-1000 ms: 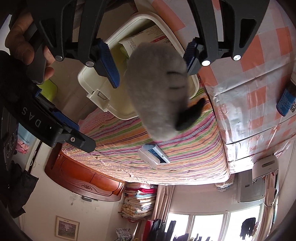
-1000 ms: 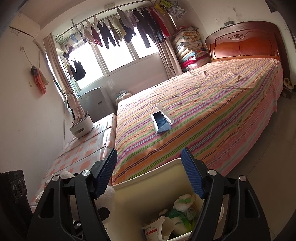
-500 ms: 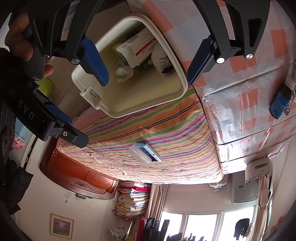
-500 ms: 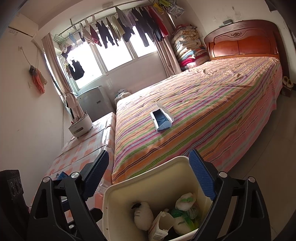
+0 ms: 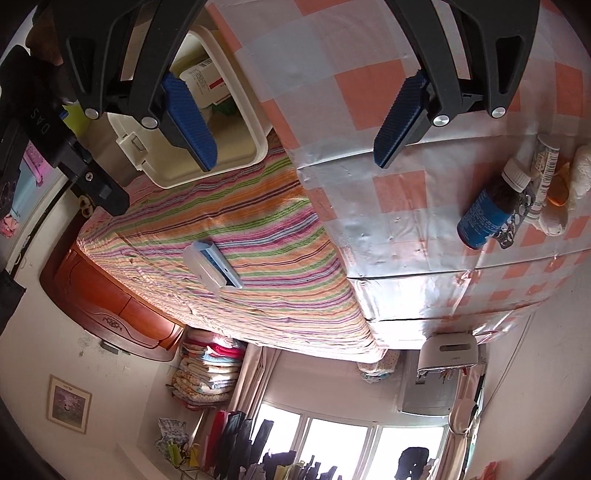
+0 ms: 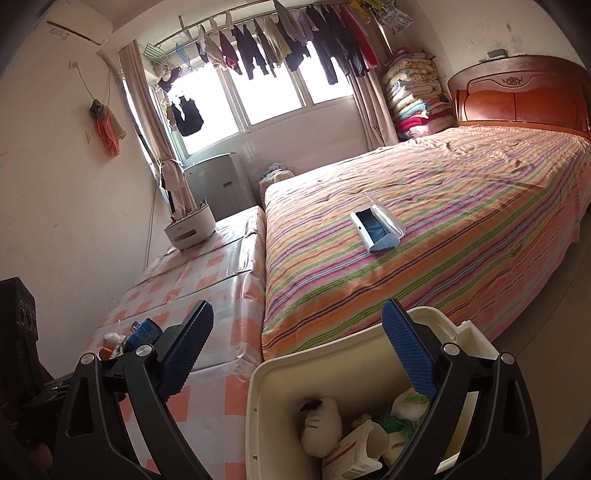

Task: Collect trash
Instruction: 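Move both tools back toward the bottles and orange peel on the table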

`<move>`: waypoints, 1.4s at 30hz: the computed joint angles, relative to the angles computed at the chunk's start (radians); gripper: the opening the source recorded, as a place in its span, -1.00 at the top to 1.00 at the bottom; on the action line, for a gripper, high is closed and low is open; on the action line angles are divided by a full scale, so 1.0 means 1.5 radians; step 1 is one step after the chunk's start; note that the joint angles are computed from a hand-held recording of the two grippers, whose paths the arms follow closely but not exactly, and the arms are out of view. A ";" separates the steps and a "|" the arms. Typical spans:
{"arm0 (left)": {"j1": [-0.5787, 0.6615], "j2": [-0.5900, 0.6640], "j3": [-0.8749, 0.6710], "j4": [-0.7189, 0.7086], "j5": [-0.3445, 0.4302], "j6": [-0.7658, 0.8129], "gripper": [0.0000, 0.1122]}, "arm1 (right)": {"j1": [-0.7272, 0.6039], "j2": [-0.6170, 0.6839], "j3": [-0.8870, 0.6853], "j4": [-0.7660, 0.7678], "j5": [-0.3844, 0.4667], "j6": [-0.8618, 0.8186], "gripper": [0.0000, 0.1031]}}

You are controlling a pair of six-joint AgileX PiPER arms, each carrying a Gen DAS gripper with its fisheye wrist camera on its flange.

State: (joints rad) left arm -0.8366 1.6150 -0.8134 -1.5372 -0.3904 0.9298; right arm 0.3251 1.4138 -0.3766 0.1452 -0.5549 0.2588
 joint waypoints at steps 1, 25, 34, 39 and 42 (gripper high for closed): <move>0.012 -0.010 0.011 -0.002 -0.001 0.000 -0.50 | 0.015 0.007 -0.007 0.015 0.000 -0.017 -0.78; 0.233 -0.163 0.161 -0.005 0.002 0.074 -0.50 | 0.210 0.180 -0.248 0.000 0.070 -0.069 -0.79; 0.352 -0.185 0.198 0.034 0.060 0.088 -0.50 | 0.232 0.266 -0.350 -0.077 0.118 -0.001 -0.79; 0.400 -0.192 0.217 0.071 0.079 0.061 -0.50 | 0.250 0.292 -0.390 -0.091 0.158 0.005 -0.79; 0.422 -0.184 0.216 0.088 0.088 0.055 -0.50 | 0.259 0.310 -0.419 -0.111 0.181 0.024 -0.79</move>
State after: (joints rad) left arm -0.2034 1.3389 -0.4889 -1.4049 -0.2586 1.0127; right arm 0.7129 1.8787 -1.0047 -0.0219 -0.2841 0.2942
